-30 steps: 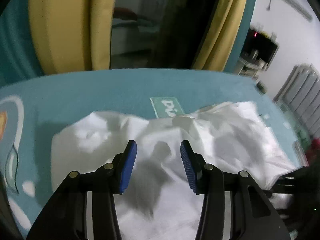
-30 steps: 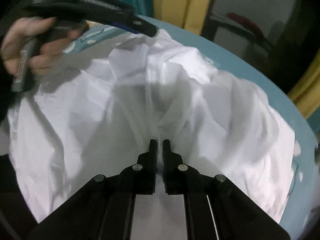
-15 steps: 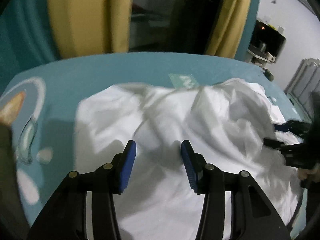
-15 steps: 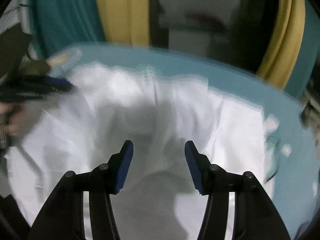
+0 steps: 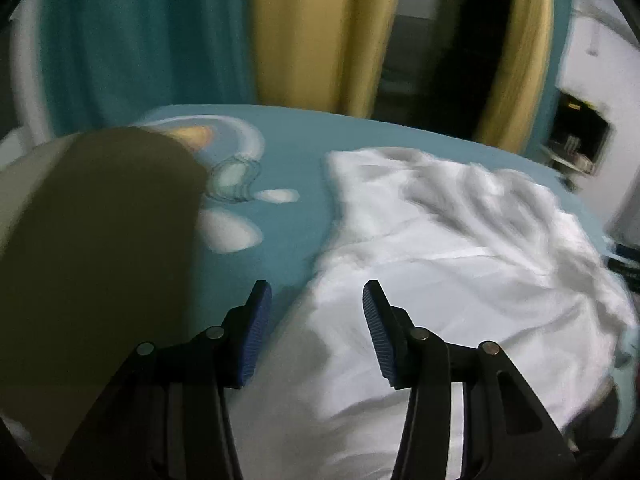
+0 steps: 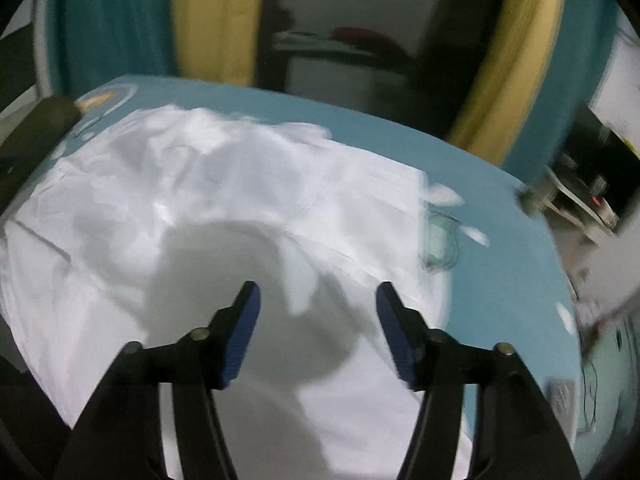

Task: Fold large clothes

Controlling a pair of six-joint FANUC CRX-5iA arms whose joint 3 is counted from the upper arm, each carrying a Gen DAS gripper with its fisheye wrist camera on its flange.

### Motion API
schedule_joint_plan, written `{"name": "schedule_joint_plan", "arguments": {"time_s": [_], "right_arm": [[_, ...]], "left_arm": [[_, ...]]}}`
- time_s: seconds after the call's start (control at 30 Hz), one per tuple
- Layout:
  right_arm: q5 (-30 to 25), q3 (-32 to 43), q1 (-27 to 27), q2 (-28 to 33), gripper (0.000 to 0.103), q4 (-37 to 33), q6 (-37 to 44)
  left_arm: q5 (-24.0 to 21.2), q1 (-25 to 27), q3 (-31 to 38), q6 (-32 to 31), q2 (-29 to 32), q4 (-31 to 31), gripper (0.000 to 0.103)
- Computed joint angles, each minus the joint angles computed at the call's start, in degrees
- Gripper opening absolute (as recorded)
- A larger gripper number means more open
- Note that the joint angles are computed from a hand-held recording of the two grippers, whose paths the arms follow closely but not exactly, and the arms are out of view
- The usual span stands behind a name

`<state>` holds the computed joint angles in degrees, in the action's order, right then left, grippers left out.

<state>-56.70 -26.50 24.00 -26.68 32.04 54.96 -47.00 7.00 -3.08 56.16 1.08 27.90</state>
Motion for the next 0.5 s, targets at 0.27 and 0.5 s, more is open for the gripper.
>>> {"name": "schedule_joint_plan", "arguments": {"time_s": [0.27,0.5], "right_arm": [[-4.91,-4.45,-6.68,-5.11,0.069,-2.39,-4.16],[-4.62,-8.64,-8.18,-9.97,0.069,-5.48,-7.04]], "left_arm": [[-4.34,5.75,-5.99,-1.59,-4.15,1.36,0.067],[-4.51,3.99,-7.79,-0.31,-6.65,-6.41,0.067]]}}
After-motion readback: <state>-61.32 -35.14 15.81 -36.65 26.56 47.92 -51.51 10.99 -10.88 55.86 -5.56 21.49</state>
